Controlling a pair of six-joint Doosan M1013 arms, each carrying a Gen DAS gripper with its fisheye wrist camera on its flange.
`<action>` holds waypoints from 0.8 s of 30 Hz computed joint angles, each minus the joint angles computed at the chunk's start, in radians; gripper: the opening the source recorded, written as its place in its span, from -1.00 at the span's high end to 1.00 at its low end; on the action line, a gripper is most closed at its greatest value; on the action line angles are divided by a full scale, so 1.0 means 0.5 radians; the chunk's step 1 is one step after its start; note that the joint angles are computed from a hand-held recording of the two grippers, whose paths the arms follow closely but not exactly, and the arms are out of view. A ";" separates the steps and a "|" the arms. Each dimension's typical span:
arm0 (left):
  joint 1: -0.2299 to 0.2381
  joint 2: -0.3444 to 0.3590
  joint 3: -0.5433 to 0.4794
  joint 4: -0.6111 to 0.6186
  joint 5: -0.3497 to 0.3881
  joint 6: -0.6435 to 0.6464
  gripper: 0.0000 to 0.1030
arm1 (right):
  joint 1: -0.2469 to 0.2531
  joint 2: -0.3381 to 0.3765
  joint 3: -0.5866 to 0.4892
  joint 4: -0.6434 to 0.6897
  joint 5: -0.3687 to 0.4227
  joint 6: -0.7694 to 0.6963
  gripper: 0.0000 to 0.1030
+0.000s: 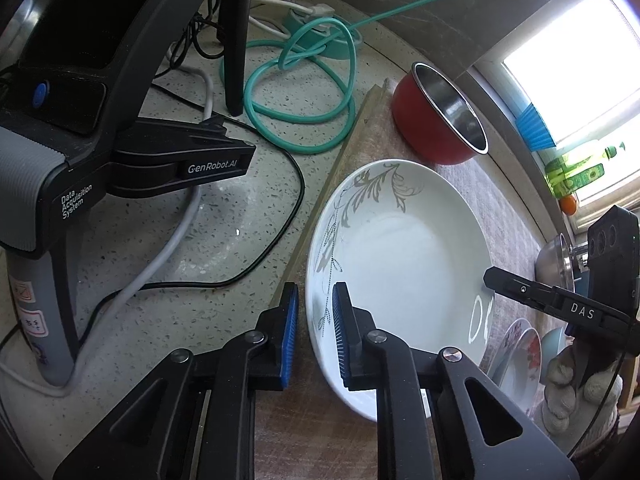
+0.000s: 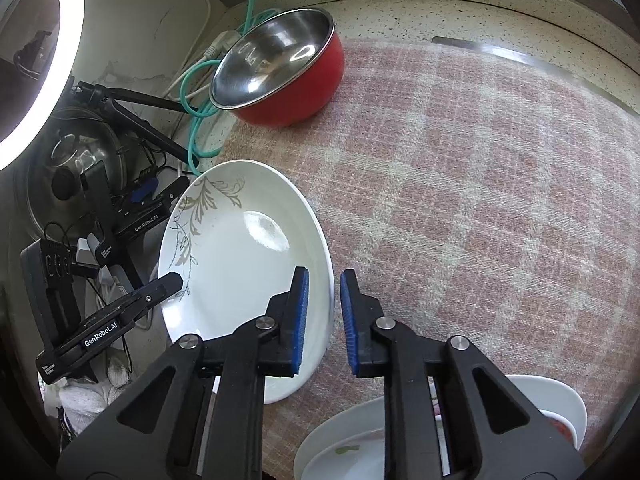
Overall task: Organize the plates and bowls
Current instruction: 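Move the right gripper to the gold-leaf white plate and grasp its rim, then carry the gold-leaf plate and lower it onto the plate stack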
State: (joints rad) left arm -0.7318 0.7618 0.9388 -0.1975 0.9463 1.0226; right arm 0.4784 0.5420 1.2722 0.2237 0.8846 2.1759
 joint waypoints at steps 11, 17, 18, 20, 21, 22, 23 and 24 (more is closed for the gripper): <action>-0.016 0.000 -0.009 0.080 0.004 -0.013 0.76 | 0.019 -0.003 -0.008 -0.052 0.020 0.000 0.75; -0.026 -0.027 0.011 0.110 -0.027 -0.031 0.76 | 0.022 -0.046 0.033 -0.023 -0.020 -0.009 0.75; -0.029 -0.033 0.012 0.117 -0.032 -0.030 0.76 | 0.025 -0.055 0.038 -0.030 -0.025 -0.008 0.75; -0.034 -0.048 0.020 0.123 -0.047 -0.028 0.76 | 0.031 -0.078 0.050 -0.041 -0.032 0.004 0.75; -0.037 -0.055 0.023 0.125 -0.056 -0.023 0.76 | 0.032 -0.090 0.059 -0.042 -0.037 0.005 0.75; -0.041 -0.061 0.024 0.125 -0.064 -0.021 0.76 | 0.033 -0.105 0.070 -0.041 -0.044 0.008 0.75; -0.044 -0.068 0.027 0.123 -0.071 -0.020 0.76 | 0.034 -0.119 0.080 -0.043 -0.051 0.012 0.75; -0.047 -0.073 0.027 0.119 -0.078 -0.018 0.76 | 0.035 -0.134 0.092 -0.047 -0.057 0.015 0.75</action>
